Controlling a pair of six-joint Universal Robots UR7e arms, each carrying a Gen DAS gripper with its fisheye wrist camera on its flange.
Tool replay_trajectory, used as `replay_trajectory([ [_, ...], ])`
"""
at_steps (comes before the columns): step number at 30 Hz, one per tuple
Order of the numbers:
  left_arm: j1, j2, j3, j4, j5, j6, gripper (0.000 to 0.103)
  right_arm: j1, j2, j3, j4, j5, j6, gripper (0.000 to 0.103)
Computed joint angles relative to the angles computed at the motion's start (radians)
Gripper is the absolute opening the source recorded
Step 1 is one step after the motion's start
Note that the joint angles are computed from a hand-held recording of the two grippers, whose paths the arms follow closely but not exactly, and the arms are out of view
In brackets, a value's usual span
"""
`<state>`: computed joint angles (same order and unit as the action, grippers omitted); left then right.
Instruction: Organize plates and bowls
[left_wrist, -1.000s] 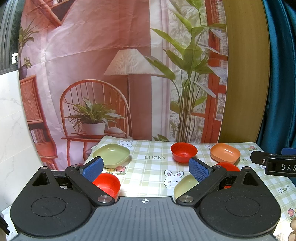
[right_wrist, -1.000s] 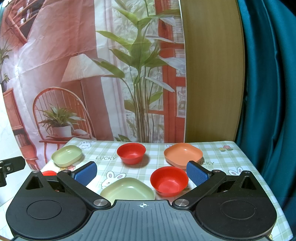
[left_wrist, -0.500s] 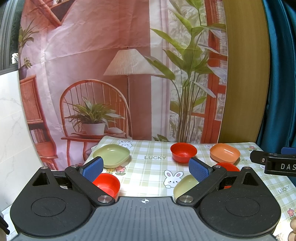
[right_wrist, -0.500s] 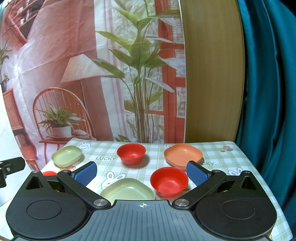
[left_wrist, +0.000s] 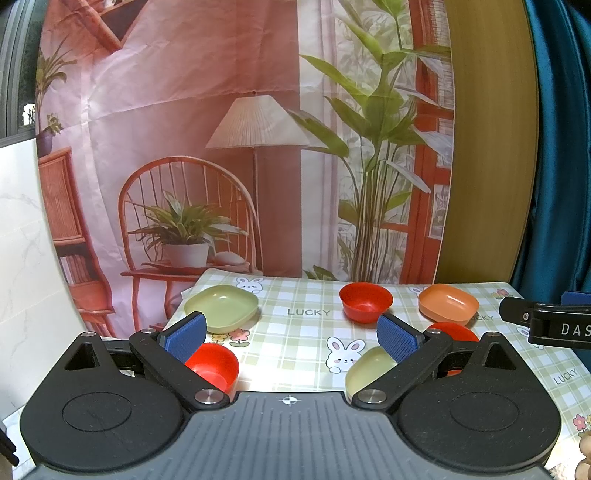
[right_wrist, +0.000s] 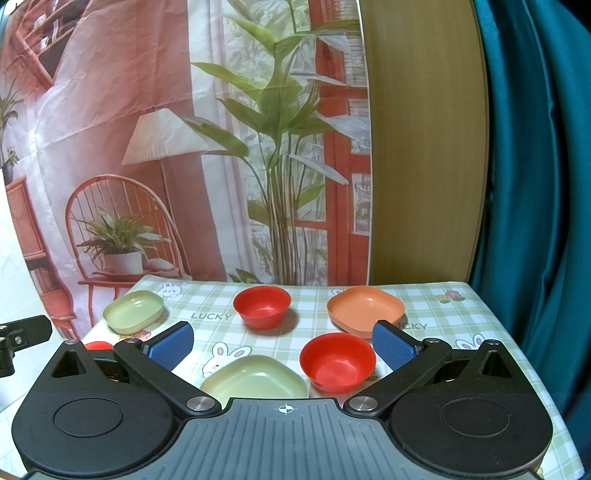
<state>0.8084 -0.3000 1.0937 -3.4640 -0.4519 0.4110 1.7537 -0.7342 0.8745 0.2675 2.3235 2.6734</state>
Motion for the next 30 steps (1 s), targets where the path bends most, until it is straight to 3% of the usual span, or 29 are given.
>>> replay_trajectory([
  [25, 0.002, -0.002, 0.003, 0.019, -0.004, -0.017, 0.100, -0.004, 0.001, 0.000, 0.008, -0.002, 0.009, 0.103],
  [30, 0.010, 0.038, -0.053, -0.014, -0.001, 0.065, 0.100, -0.007, 0.012, -0.015, 0.003, 0.000, -0.003, 0.103],
])
